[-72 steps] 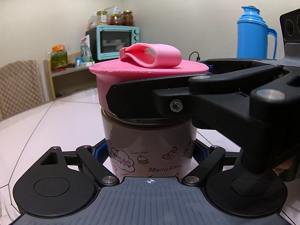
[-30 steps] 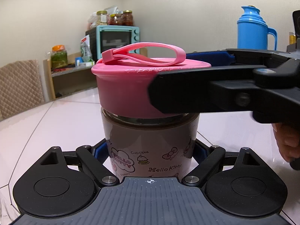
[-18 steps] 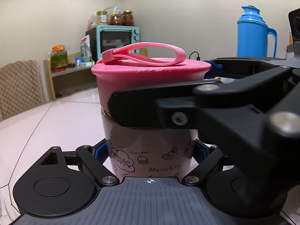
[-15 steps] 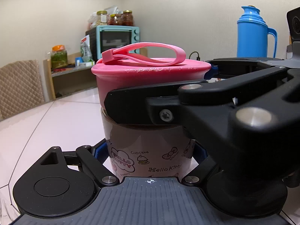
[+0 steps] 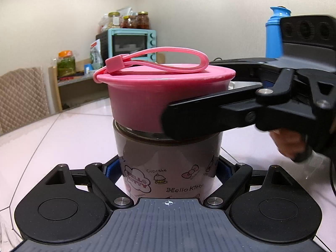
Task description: Unscrew bottle cap and pour
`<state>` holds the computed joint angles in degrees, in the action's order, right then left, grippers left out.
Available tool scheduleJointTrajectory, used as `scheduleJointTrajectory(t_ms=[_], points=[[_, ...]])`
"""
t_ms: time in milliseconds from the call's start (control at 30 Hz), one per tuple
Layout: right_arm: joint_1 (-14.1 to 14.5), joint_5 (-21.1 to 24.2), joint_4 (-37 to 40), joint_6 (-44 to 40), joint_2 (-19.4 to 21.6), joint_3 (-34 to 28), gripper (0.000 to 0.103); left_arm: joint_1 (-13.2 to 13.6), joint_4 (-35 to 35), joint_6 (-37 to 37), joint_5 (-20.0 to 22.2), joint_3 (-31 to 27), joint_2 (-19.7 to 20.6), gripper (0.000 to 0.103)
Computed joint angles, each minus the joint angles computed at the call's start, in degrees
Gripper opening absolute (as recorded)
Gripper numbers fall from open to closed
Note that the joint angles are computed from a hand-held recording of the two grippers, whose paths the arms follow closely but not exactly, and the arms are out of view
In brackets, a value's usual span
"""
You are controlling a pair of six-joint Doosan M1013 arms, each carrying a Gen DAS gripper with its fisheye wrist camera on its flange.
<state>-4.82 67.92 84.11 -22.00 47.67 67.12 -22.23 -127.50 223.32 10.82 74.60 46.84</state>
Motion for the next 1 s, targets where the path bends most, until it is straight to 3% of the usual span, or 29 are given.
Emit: scheduleJointTrajectory(t_ms=[167,600,1000], points=[[-0.22,1.7,-0.2,0.31,0.2,-0.58,0.085,0.32,2.09,-2.03,0.12,-0.44,0.22,0.09],[2.11,-18.21,15.79,-9.01,-9.07,16.22,0.09,0.33,1.64,-1.56,0.12,-0.33,0.18,0.091],[5.37,-26.98,28.07,-16.84,-11.04,20.25,0.089,0.41,2.02,-1.91,0.15,-0.41,0.23,0.091]])
